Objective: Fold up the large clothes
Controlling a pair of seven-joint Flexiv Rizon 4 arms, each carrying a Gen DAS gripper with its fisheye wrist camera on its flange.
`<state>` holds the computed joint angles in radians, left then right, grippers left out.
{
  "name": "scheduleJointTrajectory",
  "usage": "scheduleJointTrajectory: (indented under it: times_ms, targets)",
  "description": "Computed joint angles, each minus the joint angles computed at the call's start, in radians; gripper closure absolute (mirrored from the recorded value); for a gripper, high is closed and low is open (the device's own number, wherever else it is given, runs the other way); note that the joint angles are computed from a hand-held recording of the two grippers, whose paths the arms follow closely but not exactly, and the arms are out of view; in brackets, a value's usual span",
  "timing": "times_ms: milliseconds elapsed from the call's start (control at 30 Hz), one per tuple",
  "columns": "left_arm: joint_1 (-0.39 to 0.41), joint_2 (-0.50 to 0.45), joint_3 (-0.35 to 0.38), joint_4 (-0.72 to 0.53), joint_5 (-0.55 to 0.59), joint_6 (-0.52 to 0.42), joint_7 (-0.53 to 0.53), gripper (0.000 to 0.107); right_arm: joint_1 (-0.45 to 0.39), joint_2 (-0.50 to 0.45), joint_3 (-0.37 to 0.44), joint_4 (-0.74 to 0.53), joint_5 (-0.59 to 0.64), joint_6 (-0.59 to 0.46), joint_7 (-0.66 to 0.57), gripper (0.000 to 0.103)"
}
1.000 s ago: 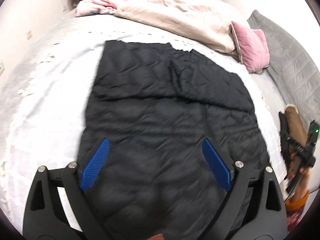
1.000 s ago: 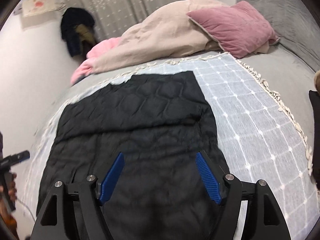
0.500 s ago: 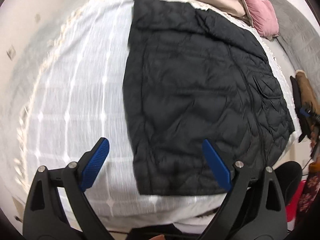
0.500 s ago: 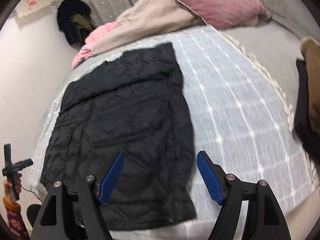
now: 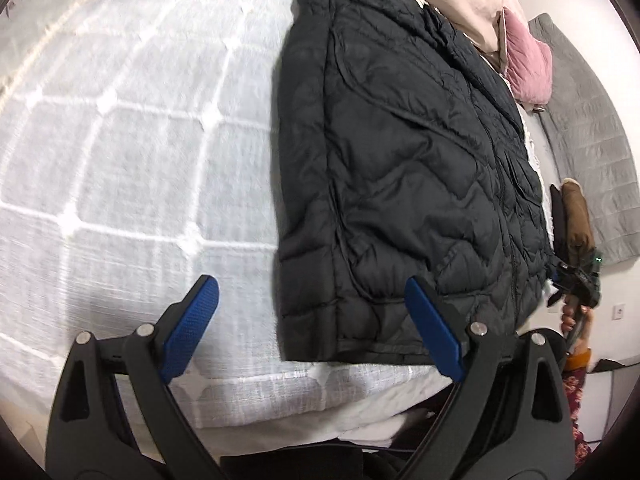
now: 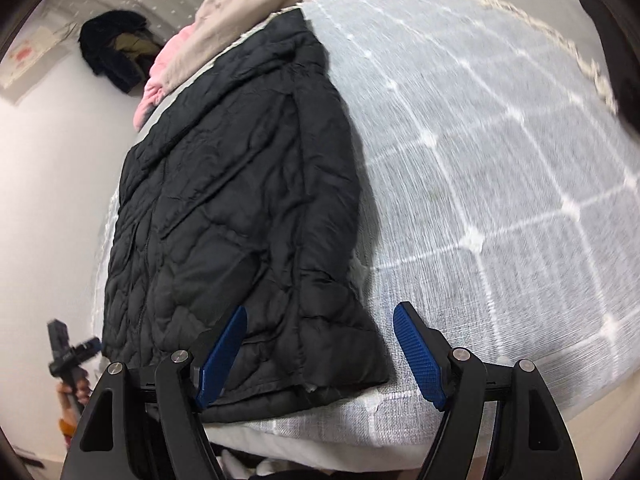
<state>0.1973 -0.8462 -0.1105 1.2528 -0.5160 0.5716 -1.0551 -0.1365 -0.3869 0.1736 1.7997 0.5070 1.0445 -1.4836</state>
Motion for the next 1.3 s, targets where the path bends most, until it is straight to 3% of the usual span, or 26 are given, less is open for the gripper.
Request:
scheduleJointTrajectory:
  times_ms: [100,200,267,367,400,433,500,533,667,867,1067,1300]
  targets:
    - [0.026,-0.001,-0.035,0.005,-0.047,-0.021,0.039,0.013,-0.001,-0.012,0.011,0.006,0.027,0.032,-0.011,0.027]
    - [0.026,-0.023,-0.039,-0.034,-0.046,-0.102,0.062,0.016,-0.057,-0.027,0.069,-0.03,0.143,0.014,-0.094,0.029]
    - [0.02,-0.033,-0.037,-0.059,-0.038,-0.138,0.077,0.018,-0.085,-0.041,0.092,-0.063,0.218,-0.041,-0.146,0.053]
    - [-0.005,-0.04,-0.017,-0.086,-0.004,-0.158,0.082,0.035,-0.05,-0.045,0.071,-0.066,0.208,-0.067,-0.151,0.078]
    - [-0.012,-0.043,-0.01,-0.095,0.009,-0.16,0.082,0.048,-0.045,-0.042,0.07,-0.065,0.213,-0.065,-0.162,0.084]
    - [-0.02,-0.04,-0.003,-0.096,0.024,-0.157,0.084,0.064,-0.039,-0.035,0.07,-0.059,0.222,-0.051,-0.172,0.086]
    - [-0.011,-0.04,-0.016,-0.096,0.008,-0.181,0.087,0.086,-0.027,-0.021,0.067,-0.05,0.228,-0.027,-0.188,0.09]
    - [-0.01,-0.033,-0.018,-0.088,0.0,-0.183,0.083,0.089,-0.023,-0.013,0.068,-0.047,0.234,-0.012,-0.202,0.091]
    - [-0.003,0.051,-0.043,0.031,-0.062,-0.072,0.146,0.094,-0.073,0.041,0.115,-0.055,0.393,0.0,-0.367,0.094]
    - [0.056,0.243,-0.116,0.273,-0.33,0.04,0.395,0.095,-0.068,0.15,0.1,-0.043,0.545,-0.015,-0.528,0.094]
    - [0.07,0.405,-0.073,0.431,-0.522,0.001,0.567,0.095,-0.025,0.293,0.058,0.033,0.61,-0.007,-0.595,0.094]
    - [0.068,0.5,0.025,0.509,-0.637,-0.122,0.641,0.095,0.039,0.442,-0.01,0.119,0.617,0.031,-0.585,0.094]
